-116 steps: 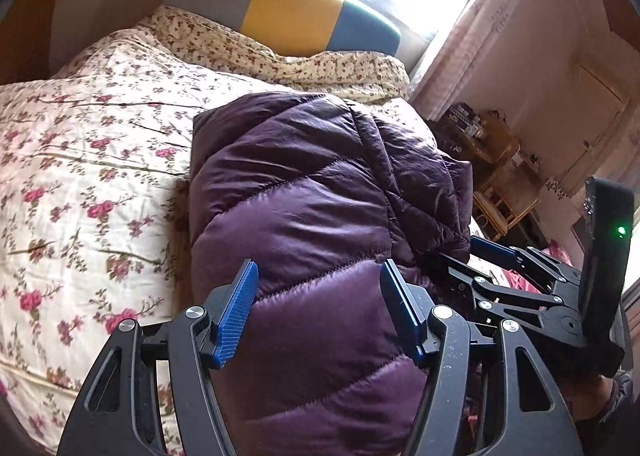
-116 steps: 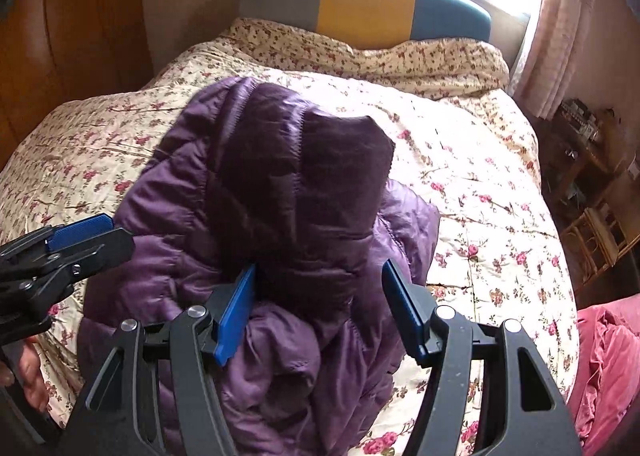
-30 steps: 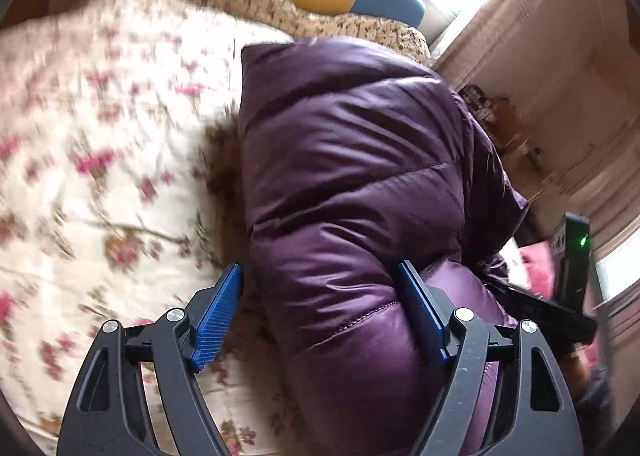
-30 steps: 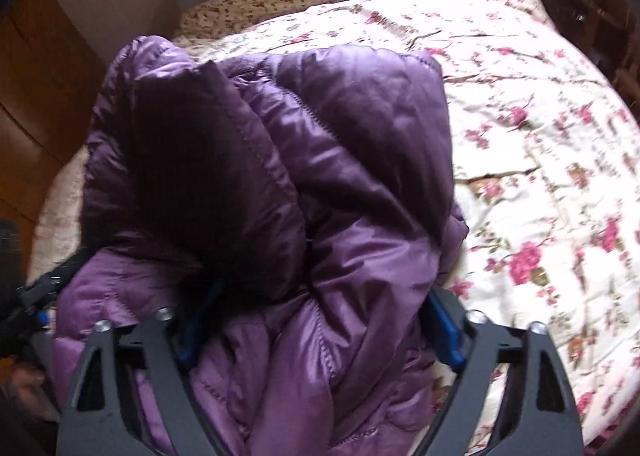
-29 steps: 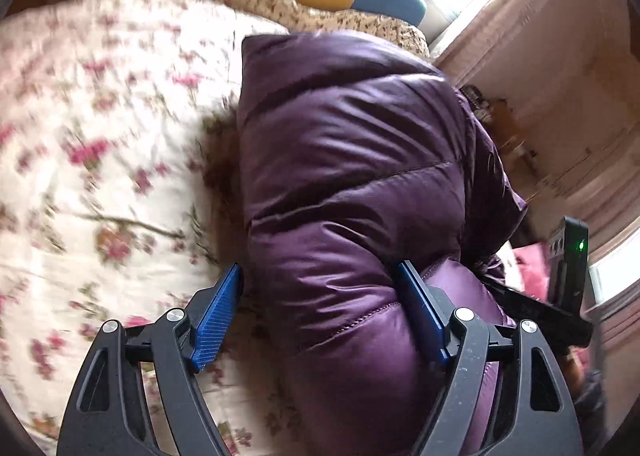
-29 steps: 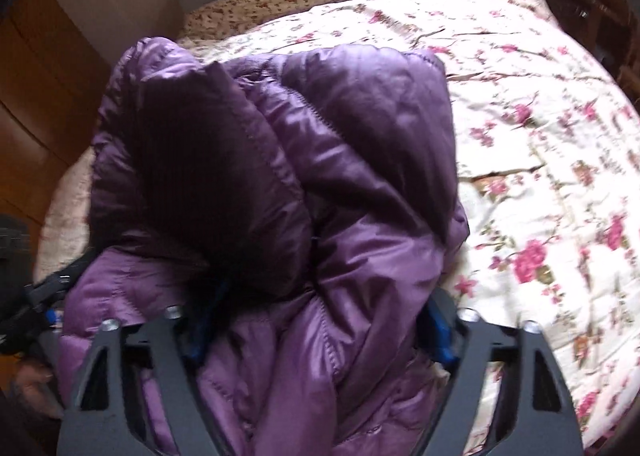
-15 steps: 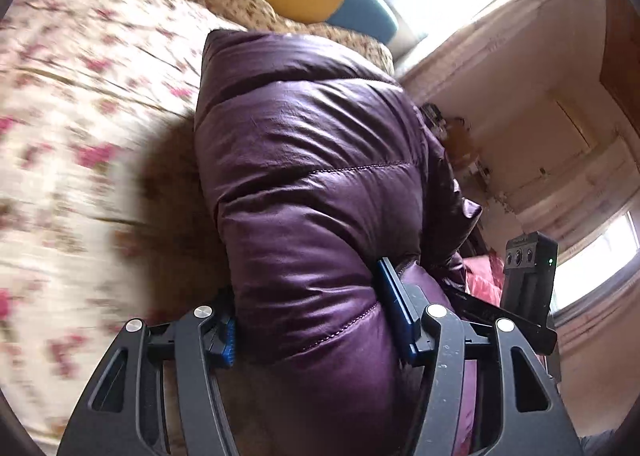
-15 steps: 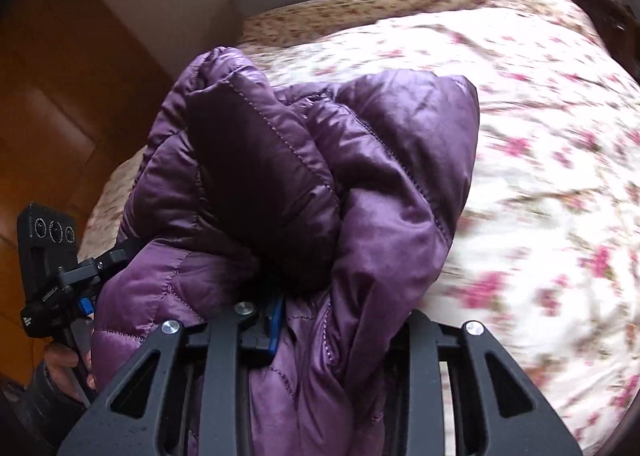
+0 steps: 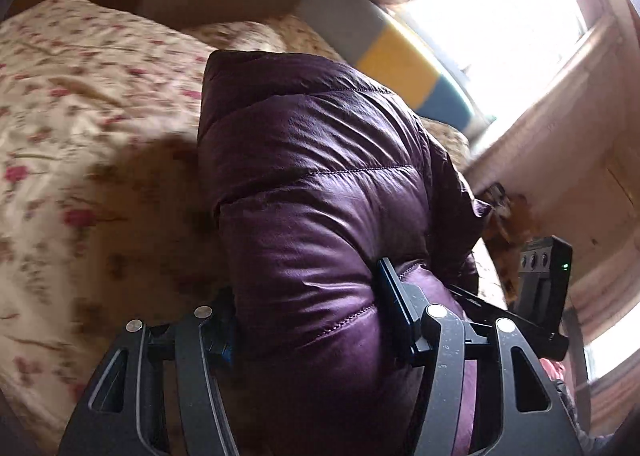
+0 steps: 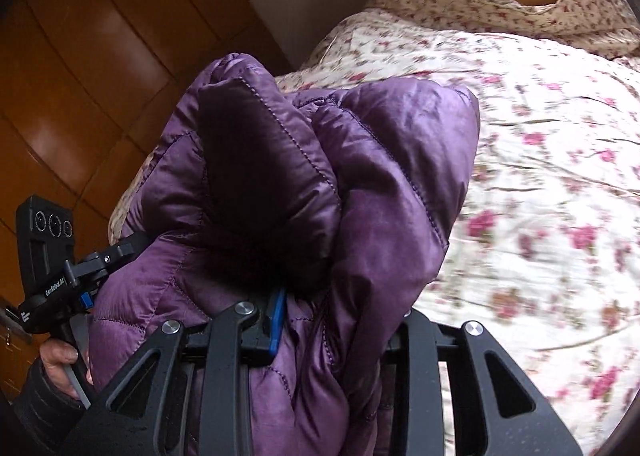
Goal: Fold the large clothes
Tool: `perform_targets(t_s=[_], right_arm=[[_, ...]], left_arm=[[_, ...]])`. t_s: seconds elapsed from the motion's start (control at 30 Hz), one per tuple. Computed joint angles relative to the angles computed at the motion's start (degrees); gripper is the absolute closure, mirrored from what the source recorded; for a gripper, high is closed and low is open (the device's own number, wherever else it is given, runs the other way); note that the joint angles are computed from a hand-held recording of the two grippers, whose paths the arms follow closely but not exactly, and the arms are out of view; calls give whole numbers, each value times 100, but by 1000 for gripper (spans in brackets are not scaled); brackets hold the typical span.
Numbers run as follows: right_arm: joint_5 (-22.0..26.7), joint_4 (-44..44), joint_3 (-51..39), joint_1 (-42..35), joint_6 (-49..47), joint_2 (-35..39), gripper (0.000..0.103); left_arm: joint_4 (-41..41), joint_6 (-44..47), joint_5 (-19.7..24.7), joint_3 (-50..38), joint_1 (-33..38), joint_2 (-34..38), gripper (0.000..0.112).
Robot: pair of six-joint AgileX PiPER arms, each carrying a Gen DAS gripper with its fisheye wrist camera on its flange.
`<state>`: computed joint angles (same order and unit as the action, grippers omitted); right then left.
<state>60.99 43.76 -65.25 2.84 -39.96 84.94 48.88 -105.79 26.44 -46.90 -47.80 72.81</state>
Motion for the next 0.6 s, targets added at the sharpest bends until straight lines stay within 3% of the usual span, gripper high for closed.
perform_targets(t_s=[0.1, 0.37, 0.6], right_arm=[[-427, -307, 92, 359, 400, -64, 74], [-1851, -1443, 1027, 1382, 1316, -609, 71], [-2467, -1264, 1698, 1488, 1097, -886, 69]], left_arm=[[61, -325, 6, 390, 29, -188, 53], [806, -1001, 257, 513, -111, 198, 44], [1345, -1311, 186, 599, -24, 504, 41]])
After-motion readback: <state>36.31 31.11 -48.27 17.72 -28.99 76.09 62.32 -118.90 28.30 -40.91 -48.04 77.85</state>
